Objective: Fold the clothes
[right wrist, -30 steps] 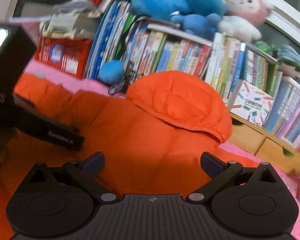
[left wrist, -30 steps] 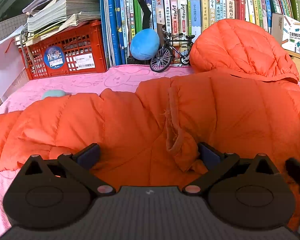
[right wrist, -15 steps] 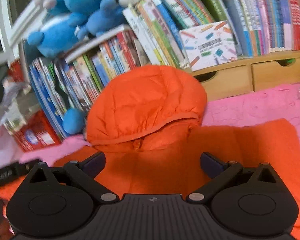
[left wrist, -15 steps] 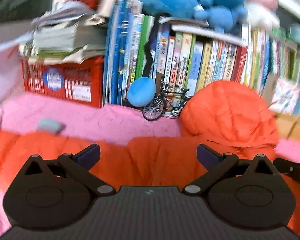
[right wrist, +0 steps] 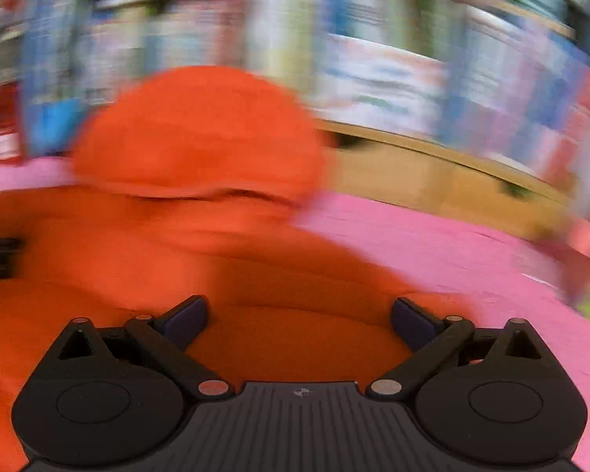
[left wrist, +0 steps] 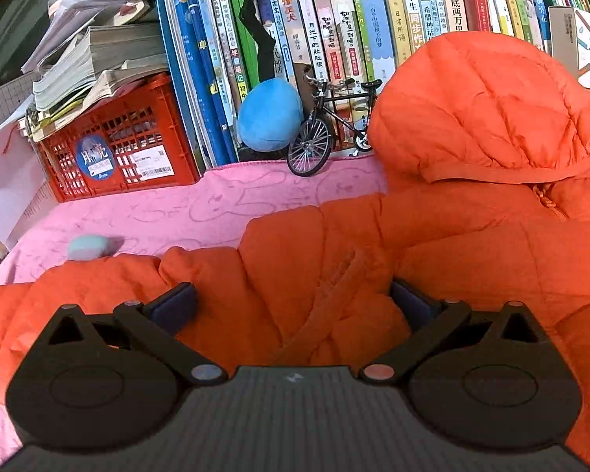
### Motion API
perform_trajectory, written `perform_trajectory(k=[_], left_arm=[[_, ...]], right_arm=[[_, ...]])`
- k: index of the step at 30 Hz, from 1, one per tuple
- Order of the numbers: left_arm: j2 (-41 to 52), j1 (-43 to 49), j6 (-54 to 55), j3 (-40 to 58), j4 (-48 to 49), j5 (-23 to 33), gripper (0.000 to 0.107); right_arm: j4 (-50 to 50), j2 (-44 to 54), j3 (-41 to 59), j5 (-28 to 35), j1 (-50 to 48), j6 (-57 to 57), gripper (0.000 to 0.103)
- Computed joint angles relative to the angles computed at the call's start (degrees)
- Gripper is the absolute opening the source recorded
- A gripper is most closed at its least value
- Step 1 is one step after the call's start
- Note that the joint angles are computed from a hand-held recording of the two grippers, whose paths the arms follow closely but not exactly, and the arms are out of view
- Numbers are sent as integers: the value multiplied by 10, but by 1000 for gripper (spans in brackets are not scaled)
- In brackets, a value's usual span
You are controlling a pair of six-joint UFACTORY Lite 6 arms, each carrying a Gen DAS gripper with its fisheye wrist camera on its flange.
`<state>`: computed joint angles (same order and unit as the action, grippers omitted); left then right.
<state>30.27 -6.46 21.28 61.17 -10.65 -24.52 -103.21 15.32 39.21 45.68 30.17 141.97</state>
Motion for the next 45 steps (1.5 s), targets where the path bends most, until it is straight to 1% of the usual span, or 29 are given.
perform_trajectory(k=[1, 2, 4, 5, 6, 7, 9, 10, 12, 14, 16, 17, 19, 20, 21, 22, 24, 26, 28, 32, 35, 36, 37, 38, 39, 41, 43, 44, 45], left_arm=[[0, 0, -2, 1, 2, 1, 103], [0, 0, -4, 1, 4, 2, 103], [0, -2, 0, 1, 0, 1, 103], [0, 0, -8, 1, 7, 2, 103], [0, 1, -15, 1, 14, 3, 103], [-1, 5, -28, 0, 27, 5, 103], [-15, 22, -100, -8, 96, 15, 103], [-21, 32, -138, -11, 133, 19, 103], [-48, 60, -245, -27, 251, 32, 103], [-95, 99, -340, -70, 371, 19, 103], [-137, 151, -409, -108, 475, -10, 103], [-151, 176, -414, -122, 495, -24, 103], [-181, 241, -411, -156, 521, -61, 103], [-183, 277, -431, -155, 553, -71, 103], [-180, 313, -451, -149, 584, -80, 103], [-168, 351, -475, -136, 616, -85, 103], [-135, 407, -495, -105, 633, -78, 103], [-90, 446, -521, -54, 640, -53, 103], [-46, 477, -579, 1, 679, -28, 103], [25, 515, -740, 94, 783, -7, 103], [89, 522, -918, 182, 894, 15, 103], [109, 522, -966, 207, 922, 22, 103], [120, 520, -990, 222, 931, 25, 102], [132, 518, -993, 233, 919, 29, 101], [142, 517, -994, 243, 908, 30, 97], [153, 519, -956, 248, 866, 4, 95], [171, 519, -959, 267, 860, -13, 94], [178, 518, -966, 278, 861, -12, 90], [183, 522, -990, 287, 875, -17, 82]], right_arm=[[28, -17, -20, 11, -25, -6, 102], [80, -22, -25, 30, -47, -26, 102], [185, -34, -34, 107, -58, -62, 97], [206, -49, -45, 136, -47, -66, 95], [203, -87, -72, 140, -23, -53, 95], [192, -126, -101, 144, 1, -35, 95], [158, -204, -145, 124, 62, 17, 97], [125, -232, -162, 103, 83, 51, 98], [43, -265, -181, 56, 116, 130, 101], [-66, -268, -186, 11, 134, 231, 101], [-127, -219, -153, -16, 142, 287, 101], [-158, -193, -136, -28, 144, 314, 101], [-188, -125, -97, -31, 148, 346, 102], [-198, -92, -76, -32, 150, 356, 103], [-184, -61, -55, -28, 153, 342, 103], [-167, -31, -34, -24, 157, 324, 103], [-113, 2, -1, -20, 171, 261, 103], [-73, 19, 25, -16, 182, 211, 103], [-48, 28, 34, -7, 196, 191, 103], [-70, 23, 18, 0, 196, 223, 103], [-84, 20, 11, 0, 191, 236, 103], [-84, 19, 11, 0, 191, 236, 103], [-84, 20, 11, 0, 190, 236, 103], [-85, 20, 11, 0, 190, 236, 103], [-84, 20, 11, 0, 190, 236, 103], [-83, 21, 12, 0, 191, 235, 103], [-80, 21, 13, 0, 192, 232, 103], [-79, 22, 14, 0, 193, 231, 103], [-78, 21, 15, 0, 192, 230, 103]])
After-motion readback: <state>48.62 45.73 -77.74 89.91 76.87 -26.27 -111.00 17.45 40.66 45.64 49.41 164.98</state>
